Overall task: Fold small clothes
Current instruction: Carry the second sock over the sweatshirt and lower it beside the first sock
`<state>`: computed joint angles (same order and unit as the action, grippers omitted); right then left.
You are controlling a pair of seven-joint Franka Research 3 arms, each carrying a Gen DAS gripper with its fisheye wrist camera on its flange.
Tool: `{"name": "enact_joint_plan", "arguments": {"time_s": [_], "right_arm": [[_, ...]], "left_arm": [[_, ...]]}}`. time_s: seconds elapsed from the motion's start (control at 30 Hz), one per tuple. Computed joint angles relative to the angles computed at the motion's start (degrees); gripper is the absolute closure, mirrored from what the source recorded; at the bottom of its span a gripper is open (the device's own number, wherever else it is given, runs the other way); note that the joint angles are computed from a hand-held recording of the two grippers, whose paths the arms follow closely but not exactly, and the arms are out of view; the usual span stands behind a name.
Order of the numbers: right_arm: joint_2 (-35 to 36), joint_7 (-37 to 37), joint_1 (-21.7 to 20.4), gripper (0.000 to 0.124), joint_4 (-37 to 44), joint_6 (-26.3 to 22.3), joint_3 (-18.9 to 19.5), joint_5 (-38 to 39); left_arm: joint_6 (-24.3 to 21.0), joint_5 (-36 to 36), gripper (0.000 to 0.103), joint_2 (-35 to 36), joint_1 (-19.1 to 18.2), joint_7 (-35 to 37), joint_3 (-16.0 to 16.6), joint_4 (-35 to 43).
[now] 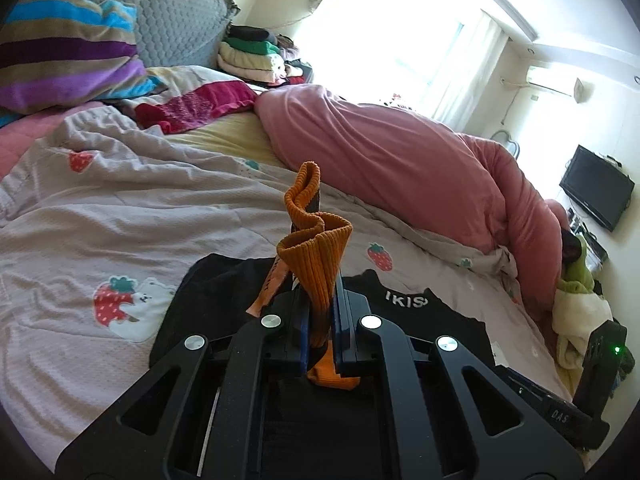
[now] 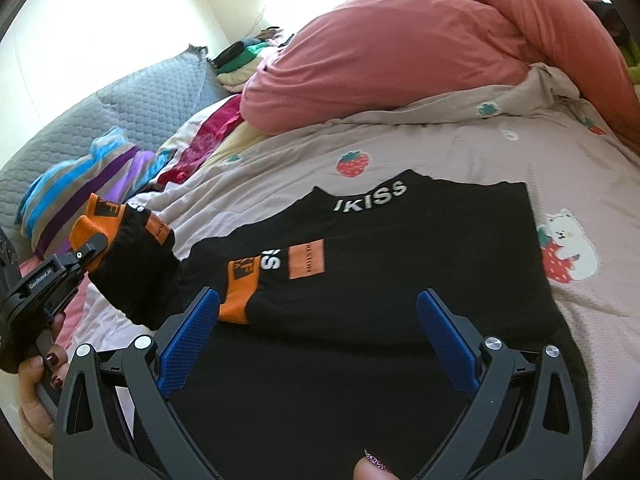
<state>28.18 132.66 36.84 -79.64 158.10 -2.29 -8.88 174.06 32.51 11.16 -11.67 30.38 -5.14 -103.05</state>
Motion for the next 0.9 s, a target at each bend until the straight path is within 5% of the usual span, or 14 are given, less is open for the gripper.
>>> {"name": "enact_joint_plan", "arguments": {"time_s": [0.5, 0.9], "right_arm": [[-5.6, 7.9, -0.5, 0.026, -8.9, 3.1, -3.0, -4.9], [-5.9, 11.1, -2.3, 0.026, -10.4, 3.4, -2.4, -6.7]], "left_arm": [[-5.1, -14.3, 0.1, 7.7, 0.5, 18.9, -7.5, 8.2], [-10.3, -21.5, 0.099, 12.8, -0.5, 30.3, -10.0, 12.8]]}}
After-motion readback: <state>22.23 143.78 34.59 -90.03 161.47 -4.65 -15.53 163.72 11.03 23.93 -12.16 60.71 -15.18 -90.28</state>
